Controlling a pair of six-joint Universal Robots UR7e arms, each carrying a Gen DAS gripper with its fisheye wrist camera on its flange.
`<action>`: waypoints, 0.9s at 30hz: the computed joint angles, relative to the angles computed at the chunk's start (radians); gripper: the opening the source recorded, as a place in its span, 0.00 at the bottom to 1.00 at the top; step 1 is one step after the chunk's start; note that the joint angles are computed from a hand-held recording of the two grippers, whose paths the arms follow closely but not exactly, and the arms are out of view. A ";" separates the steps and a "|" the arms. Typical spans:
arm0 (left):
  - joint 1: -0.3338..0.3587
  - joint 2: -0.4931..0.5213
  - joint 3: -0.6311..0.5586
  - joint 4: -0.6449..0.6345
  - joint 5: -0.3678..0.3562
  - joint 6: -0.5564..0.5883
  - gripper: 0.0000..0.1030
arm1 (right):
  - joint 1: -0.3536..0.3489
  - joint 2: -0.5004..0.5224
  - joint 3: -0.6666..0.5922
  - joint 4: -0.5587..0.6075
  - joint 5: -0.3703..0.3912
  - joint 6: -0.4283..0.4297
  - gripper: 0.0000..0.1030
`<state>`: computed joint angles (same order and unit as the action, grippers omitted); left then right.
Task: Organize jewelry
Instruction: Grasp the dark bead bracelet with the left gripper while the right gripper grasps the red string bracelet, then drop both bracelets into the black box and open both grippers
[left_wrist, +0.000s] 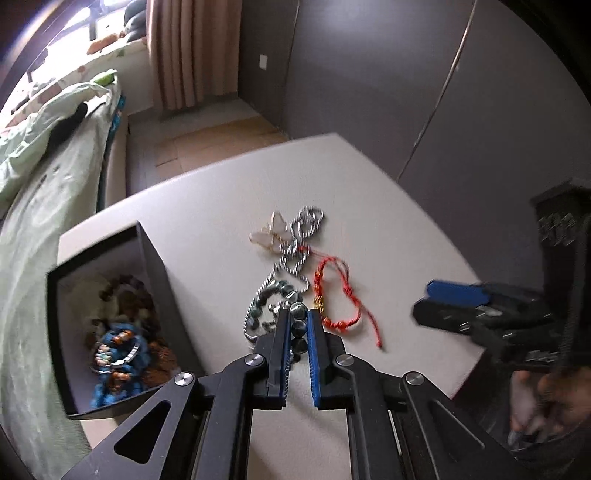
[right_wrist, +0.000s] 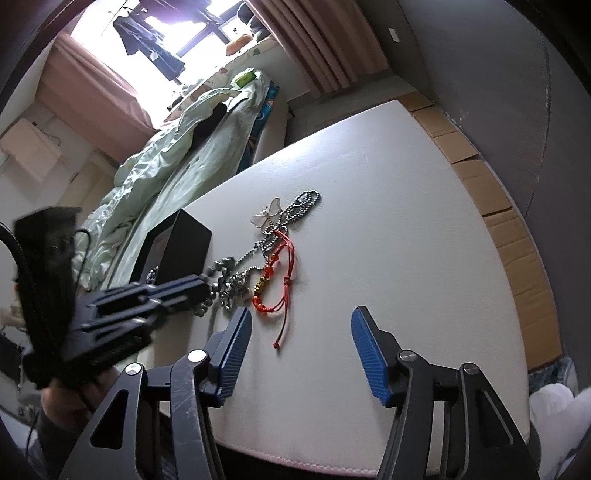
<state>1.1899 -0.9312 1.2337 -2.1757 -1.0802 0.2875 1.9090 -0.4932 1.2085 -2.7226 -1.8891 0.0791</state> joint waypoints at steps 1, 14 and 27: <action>-0.001 -0.003 -0.003 -0.002 -0.003 -0.002 0.09 | 0.000 0.003 -0.005 0.004 0.003 -0.003 0.54; -0.003 -0.044 -0.021 -0.040 -0.034 -0.021 0.09 | 0.019 0.120 -0.216 0.170 -0.055 -0.054 0.45; 0.017 -0.079 -0.051 -0.070 -0.052 -0.036 0.09 | 0.052 0.287 -0.517 0.395 -0.230 -0.156 0.04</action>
<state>1.2073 -1.0098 1.1826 -2.2456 -1.1324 0.2517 1.9611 -0.2066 0.6912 -2.3274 -2.1194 -0.0768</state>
